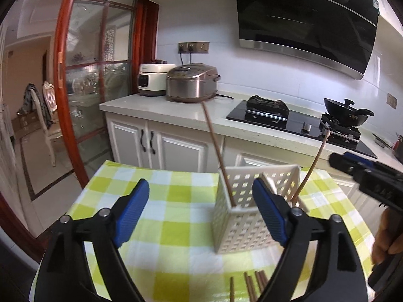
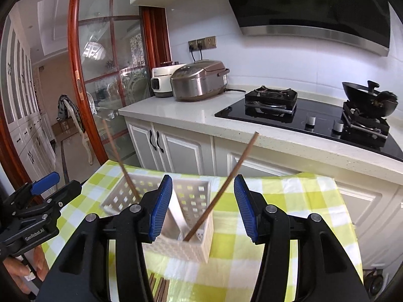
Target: Organize utensils
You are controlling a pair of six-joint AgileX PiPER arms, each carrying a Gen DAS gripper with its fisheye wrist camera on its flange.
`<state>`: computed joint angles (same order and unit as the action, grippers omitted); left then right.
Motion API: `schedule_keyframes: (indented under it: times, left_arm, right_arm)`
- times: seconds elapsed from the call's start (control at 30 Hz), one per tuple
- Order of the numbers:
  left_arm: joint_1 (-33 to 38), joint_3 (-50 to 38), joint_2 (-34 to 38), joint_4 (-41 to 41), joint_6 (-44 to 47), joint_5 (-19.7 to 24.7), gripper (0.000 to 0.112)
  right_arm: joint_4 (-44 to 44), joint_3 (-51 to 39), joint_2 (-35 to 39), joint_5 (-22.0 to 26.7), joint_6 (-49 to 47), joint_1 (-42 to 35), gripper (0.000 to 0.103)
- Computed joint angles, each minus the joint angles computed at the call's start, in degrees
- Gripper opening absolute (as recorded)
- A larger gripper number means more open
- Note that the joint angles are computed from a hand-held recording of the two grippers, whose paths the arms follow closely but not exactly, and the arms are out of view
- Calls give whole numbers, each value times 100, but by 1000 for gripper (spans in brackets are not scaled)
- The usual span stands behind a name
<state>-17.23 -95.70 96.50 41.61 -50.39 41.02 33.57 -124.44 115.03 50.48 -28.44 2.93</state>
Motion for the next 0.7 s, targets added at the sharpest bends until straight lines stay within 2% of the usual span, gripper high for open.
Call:
schedule_keyframes:
  times: [0.13, 0.23, 0.47, 0.7]
  left_arm:
    - [-185, 686, -415, 532, -568, 50, 88]
    - [-236, 1186, -727, 585, -823, 17, 91]
    - [-439, 2197, -1313, 870, -1461, 45, 91]
    - [-987, 3209, -1818, 1440, -2044, 279, 91]
  right_arm:
    - [412, 1306, -758, -411, -636, -114, 51]
    - [693, 2012, -1168, -563, -990, -204, 52]
    - [1181, 3403, -1944, -760, -1603, -391, 52]
    - [1212, 4363, -2319, -860, -1781, -440, 52]
